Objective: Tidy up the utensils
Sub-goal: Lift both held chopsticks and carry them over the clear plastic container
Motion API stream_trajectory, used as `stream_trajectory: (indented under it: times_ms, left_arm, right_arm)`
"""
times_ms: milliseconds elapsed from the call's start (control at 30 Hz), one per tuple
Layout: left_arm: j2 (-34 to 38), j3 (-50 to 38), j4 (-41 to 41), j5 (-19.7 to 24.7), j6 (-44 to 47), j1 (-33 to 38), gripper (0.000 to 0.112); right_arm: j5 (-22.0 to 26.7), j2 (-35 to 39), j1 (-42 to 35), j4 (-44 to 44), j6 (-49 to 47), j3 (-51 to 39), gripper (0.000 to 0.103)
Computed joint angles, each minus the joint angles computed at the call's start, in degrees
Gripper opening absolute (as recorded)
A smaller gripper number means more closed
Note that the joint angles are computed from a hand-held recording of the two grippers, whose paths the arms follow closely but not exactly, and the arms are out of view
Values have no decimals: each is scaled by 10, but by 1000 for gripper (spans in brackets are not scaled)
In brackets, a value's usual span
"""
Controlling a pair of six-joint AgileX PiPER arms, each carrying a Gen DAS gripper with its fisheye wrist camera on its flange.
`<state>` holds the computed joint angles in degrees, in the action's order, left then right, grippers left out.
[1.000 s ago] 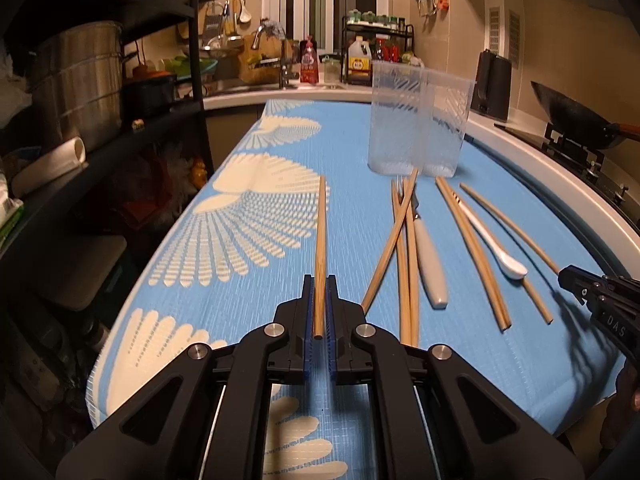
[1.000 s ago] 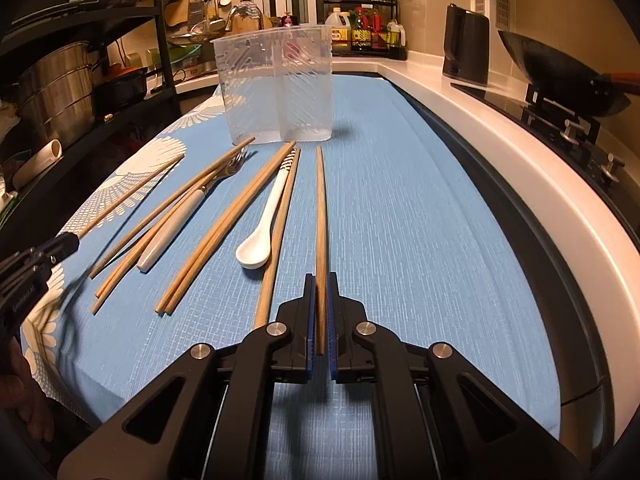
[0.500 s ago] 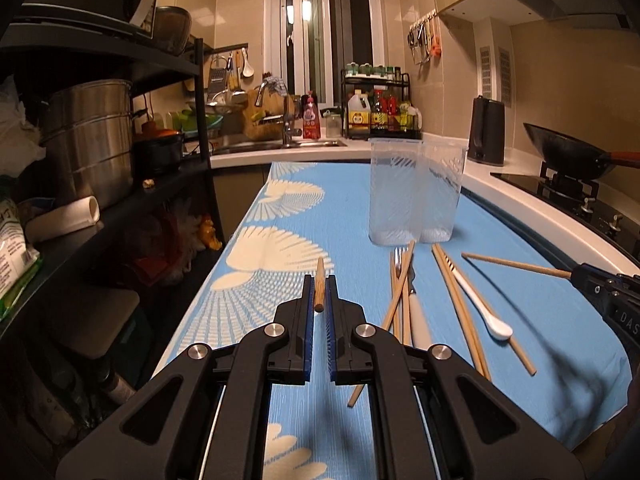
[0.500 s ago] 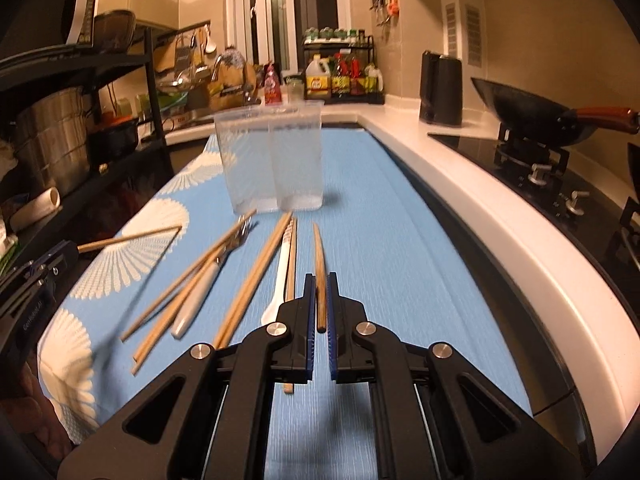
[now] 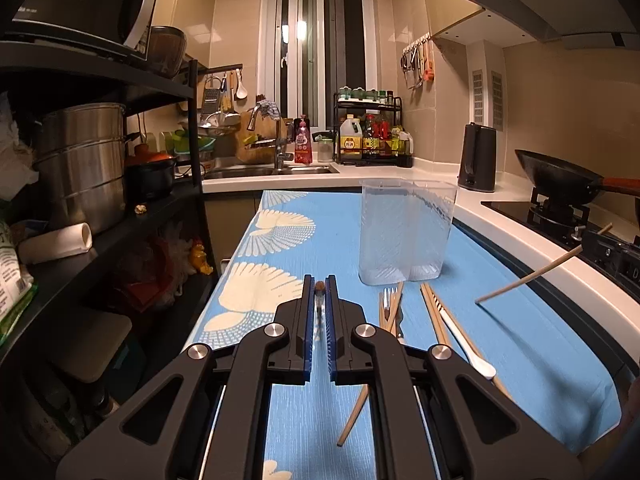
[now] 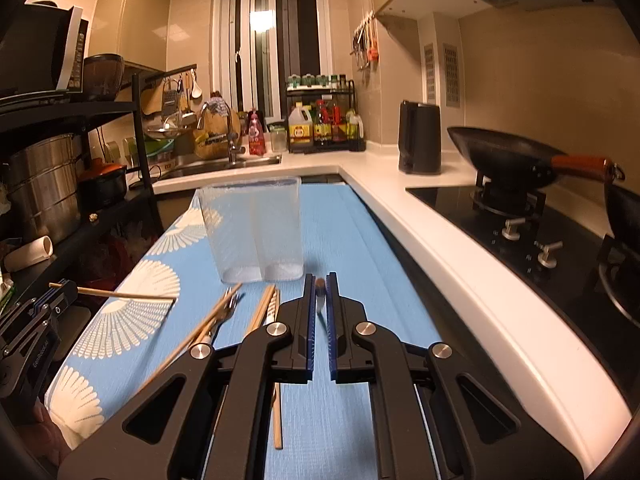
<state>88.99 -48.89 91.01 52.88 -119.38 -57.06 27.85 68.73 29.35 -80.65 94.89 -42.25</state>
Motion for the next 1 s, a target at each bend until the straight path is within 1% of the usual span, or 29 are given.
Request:
stream_trajectory:
  times_ms: [133,167,200,233,267,333,400,467,533,567,667,733,767,833,867,933,1000]
  left_arm:
    - [-26,-27,-22,-30,69,21,5]
    - [-34,-37,-31,-45,93,31,5]
    - [-39,-48,-43,-60,114,40,5]
    - [-45,-59,-59,-79,139,53,5]
    - [-49,-70,-74,-92,162,63,5]
    - [-56,-94,-112,-121,213,87,5]
    - [-60,-124,-174,-157,287,117,5]
    - [-61,-148,-228,-179,342,138,5]
    - [-58,-182,-318,-205,432,167,5]
    - [-54,-201,-363,-213,477,180,5]
    - [-39,-250,-465,-222,584,207,5]
    - [-19,-300,-528,-217,656,223,5]
    - [-6,-332,-574,-215,704,235,5]
    - [17,-387,-622,-207,759,246,5]
    - [32,-421,-640,-198,783,251,5]
    - [72,-505,-672,-173,832,255,5]
    - [116,-598,-697,-143,873,260,5]
  right_arm:
    - [-23,-7,-24,76,-101,-40,5]
    - [-26,-9,-27,89,-121,-49,5]
    - [-36,-10,-35,120,-161,-62,5]
    - [-49,-9,-47,171,-218,-80,5]
    - [-55,-8,-56,209,-262,-94,5]
    - [-62,0,-74,313,-376,-130,5]
    - [-61,9,-89,404,-472,-160,5]
    - [-57,21,-105,490,-556,-189,5]
    - [-47,36,-124,582,-644,-222,5]
    - [-44,42,-130,608,-671,-235,5]
    - [-22,70,-145,678,-752,-298,5]
    - [-5,98,-158,735,-814,-356,5]
    - [8,114,-164,761,-838,-389,5]
    - [27,144,-172,790,-865,-450,5]
    - [34,164,-174,802,-877,-489,5]
    - [45,198,-169,787,-871,-556,5]
    - [65,241,-169,790,-873,-639,5]
